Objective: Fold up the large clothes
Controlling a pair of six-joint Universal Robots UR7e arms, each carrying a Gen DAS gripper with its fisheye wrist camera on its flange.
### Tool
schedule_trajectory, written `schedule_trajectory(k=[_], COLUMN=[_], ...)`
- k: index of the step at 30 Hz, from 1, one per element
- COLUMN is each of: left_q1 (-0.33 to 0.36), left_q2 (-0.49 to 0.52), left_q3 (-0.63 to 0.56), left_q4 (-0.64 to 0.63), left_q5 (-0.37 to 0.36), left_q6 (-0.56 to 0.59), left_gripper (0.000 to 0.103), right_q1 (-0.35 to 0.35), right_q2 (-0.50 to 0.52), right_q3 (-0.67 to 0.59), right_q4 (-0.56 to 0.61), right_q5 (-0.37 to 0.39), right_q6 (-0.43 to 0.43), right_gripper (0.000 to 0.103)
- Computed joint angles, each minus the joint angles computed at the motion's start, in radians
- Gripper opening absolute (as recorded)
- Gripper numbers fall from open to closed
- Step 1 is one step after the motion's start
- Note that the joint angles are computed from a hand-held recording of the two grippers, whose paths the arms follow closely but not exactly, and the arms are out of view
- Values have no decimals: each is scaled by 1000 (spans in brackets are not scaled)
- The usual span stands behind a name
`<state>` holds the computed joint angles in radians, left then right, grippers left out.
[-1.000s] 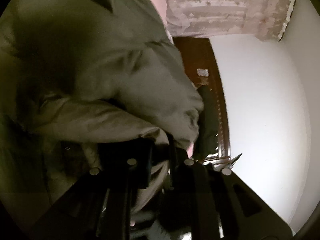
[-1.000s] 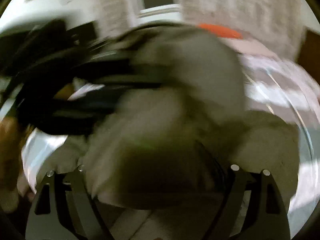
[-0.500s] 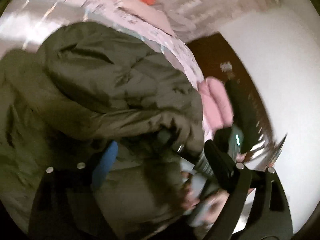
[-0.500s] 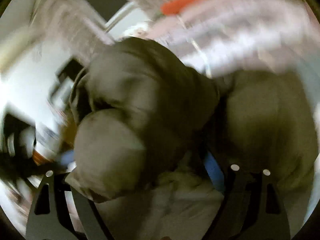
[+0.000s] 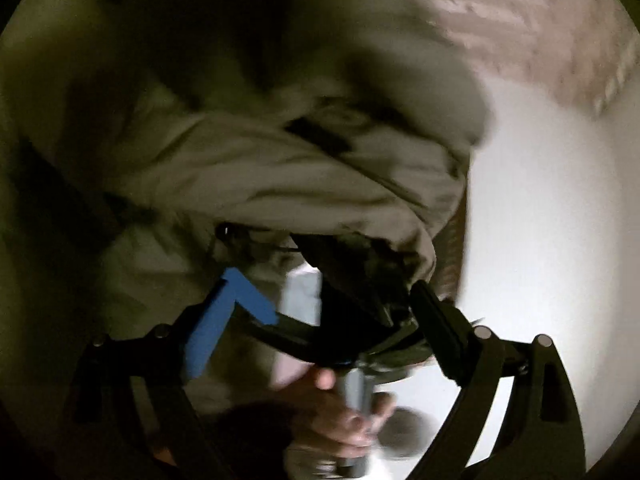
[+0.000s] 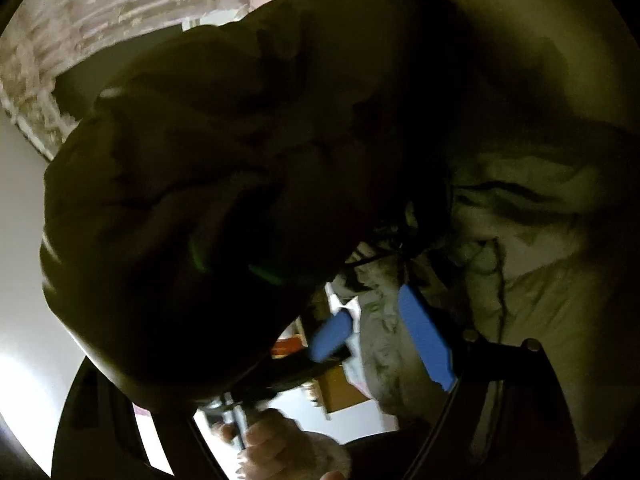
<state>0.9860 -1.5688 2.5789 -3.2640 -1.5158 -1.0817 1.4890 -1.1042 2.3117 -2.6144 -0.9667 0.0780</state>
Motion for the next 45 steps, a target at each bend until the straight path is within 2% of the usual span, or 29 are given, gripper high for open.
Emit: schedule_trajectory(k=[4,6,8,9,11,12,13,15,16,17,18,19,20,22,23,24,25,28,31,34,36,39,41,43,45], left_q1=[50,70,72,80,116,135,138,129,135,146,154,151,140,134,137,141,142,135,136,52,7,-43,-100,-205,-274], left_q2=[66,60,19,-5,-7,4,8,7,14,22,25,24,23,31,34,36,45,54,32,-34,-76,-114,-116,-173,-213], left_q3=[0,-3,-17,-42,-86,-114,-128,-138,-140,-147,-159,-169,-186,-200,-198,-199,-206,-215,-219,-250,-252,-249,-265,-265,-284], left_q4=[-100,-102,-21,70,181,249,295,357,363,373,418,466,541,600,601,608,628,650,632,735,781,846,918,1079,1234], left_q5=[-90,-106,-82,-82,-155,-218,-238,-230,-239,-257,-263,-247,-216,-198,-198,-201,-205,-179,-176,-48,2,56,146,330,488], left_q6=[-37,-43,-13,28,94,138,168,187,180,168,162,164,175,184,178,177,186,177,159,192,219,226,219,137,58], left_gripper=[90,90,90,90,90,90,90,91,92,92,92,92,92,91,91,89,89,88,87,89,90,90,90,90,92], right_q1=[-34,-11,11,28,66,89,109,146,159,194,244,303,356,488,518,536,538,532,508,508,493,448,442,431,380], right_q2=[10,9,-14,-13,-12,-9,-7,-7,-11,-18,-21,-20,-14,30,60,78,78,68,27,-14,-65,-144,-165,-226,-269], right_q3=[11,-18,-30,-46,-83,-103,-115,-125,-121,-114,-98,-77,-50,-3,23,41,54,64,60,61,71,82,45,43,16], right_q4=[13,60,105,127,194,228,240,235,213,163,92,-13,-118,-327,-422,-476,-488,-451,-386,-391,-366,-266,-179,-152,-75], right_q5=[59,25,-41,-71,-141,-186,-223,-295,-321,-389,-493,-598,-703,-912,-975,-996,-976,-935,-935,-926,-892,-860,-866,-844,-716], right_q6=[-1,-45,-116,-142,-195,-222,-243,-281,-290,-304,-328,-395,-492,-700,-762,-786,-800,-798,-786,-812,-836,-860,-893,-911,-803], right_gripper=[86,86,86,86,86,86,86,86,86,86,86,86,86,85,85,88,97,101,101,101,101,101,101,101,101])
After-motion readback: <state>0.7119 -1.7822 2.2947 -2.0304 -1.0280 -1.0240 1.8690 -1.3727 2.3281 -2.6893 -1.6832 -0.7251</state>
